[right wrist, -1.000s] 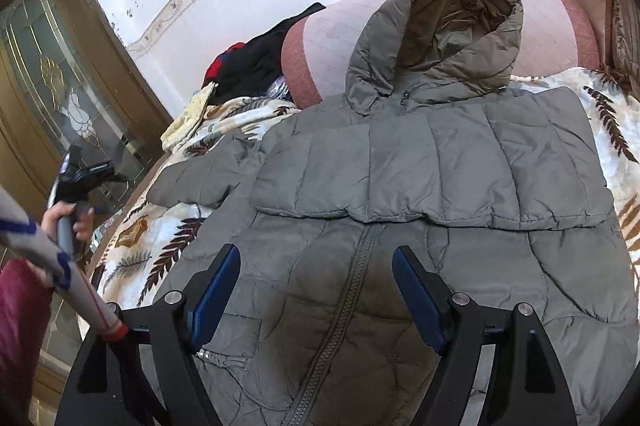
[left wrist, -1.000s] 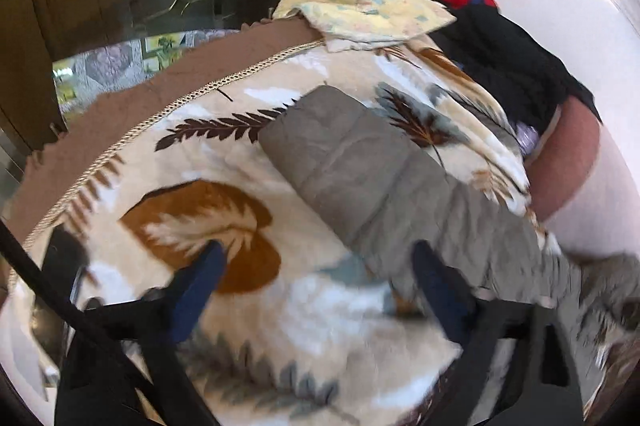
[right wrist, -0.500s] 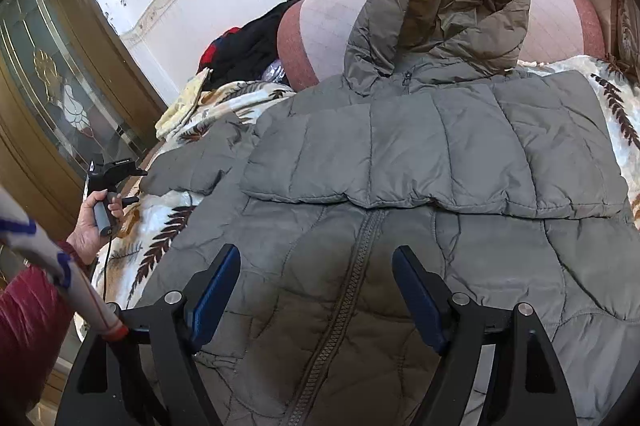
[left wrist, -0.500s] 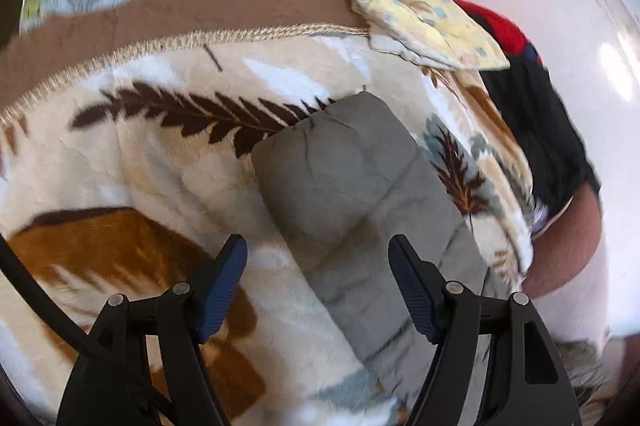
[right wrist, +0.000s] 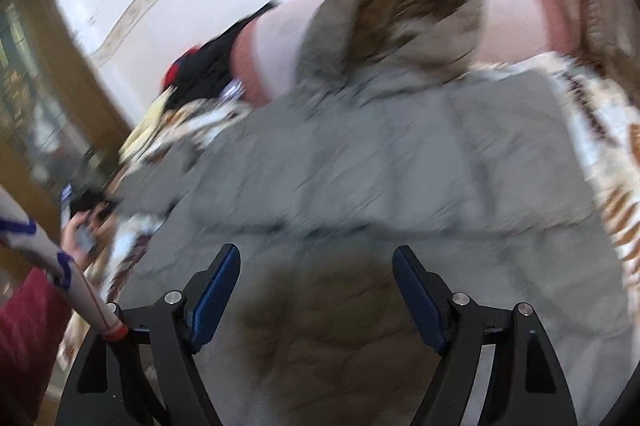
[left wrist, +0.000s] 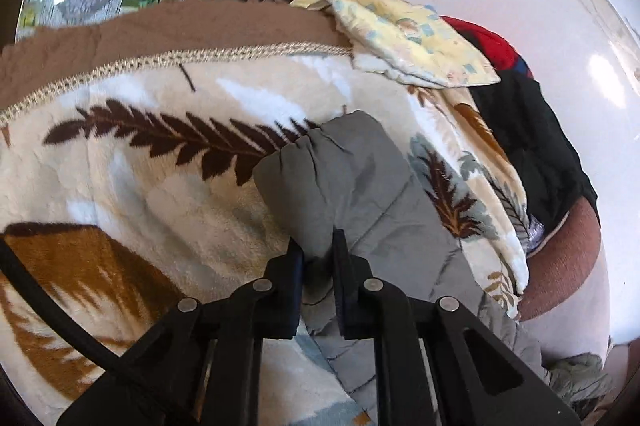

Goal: Fold large clothes
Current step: 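Lift the sleeve with the left tool, fold it across the jacket body, release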

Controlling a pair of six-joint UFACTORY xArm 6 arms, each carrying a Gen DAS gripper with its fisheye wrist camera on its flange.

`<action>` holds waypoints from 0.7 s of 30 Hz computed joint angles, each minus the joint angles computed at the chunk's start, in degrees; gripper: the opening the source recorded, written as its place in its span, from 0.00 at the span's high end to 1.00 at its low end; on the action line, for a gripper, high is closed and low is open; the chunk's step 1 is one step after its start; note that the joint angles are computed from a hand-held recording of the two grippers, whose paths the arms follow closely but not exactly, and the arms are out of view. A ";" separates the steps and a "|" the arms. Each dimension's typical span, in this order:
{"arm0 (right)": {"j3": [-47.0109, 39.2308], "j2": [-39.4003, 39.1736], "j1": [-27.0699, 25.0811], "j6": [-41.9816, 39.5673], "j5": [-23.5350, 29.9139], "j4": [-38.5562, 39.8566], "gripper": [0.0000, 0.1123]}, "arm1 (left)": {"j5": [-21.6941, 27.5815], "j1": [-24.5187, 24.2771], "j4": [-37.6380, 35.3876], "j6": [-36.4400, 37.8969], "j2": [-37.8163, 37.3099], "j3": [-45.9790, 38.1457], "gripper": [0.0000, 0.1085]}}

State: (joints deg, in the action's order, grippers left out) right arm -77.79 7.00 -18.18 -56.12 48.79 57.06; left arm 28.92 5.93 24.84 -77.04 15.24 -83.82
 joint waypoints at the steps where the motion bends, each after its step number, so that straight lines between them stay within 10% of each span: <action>1: -0.82 0.83 0.02 1.01 -3.59 -0.30 0.27 | -0.06 -0.08 0.26 0.01 -0.70 0.43 0.89; 5: -6.69 6.99 -0.77 12.23 -11.32 -8.94 0.26 | 1.36 -1.31 1.43 1.02 -3.38 0.26 0.89; 10: -13.19 13.75 -0.31 24.75 -4.22 -24.83 0.26 | 5.31 -4.57 2.40 2.74 -5.22 -3.90 0.89; 21: -10.37 9.62 -2.98 20.56 -7.40 -14.04 0.26 | 20.71 -20.04 7.53 10.45 -0.08 -28.36 0.89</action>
State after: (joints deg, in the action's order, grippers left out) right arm -88.16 16.62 -21.17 -35.56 41.40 43.02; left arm 49.63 -14.11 32.38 -66.59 15.15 -112.18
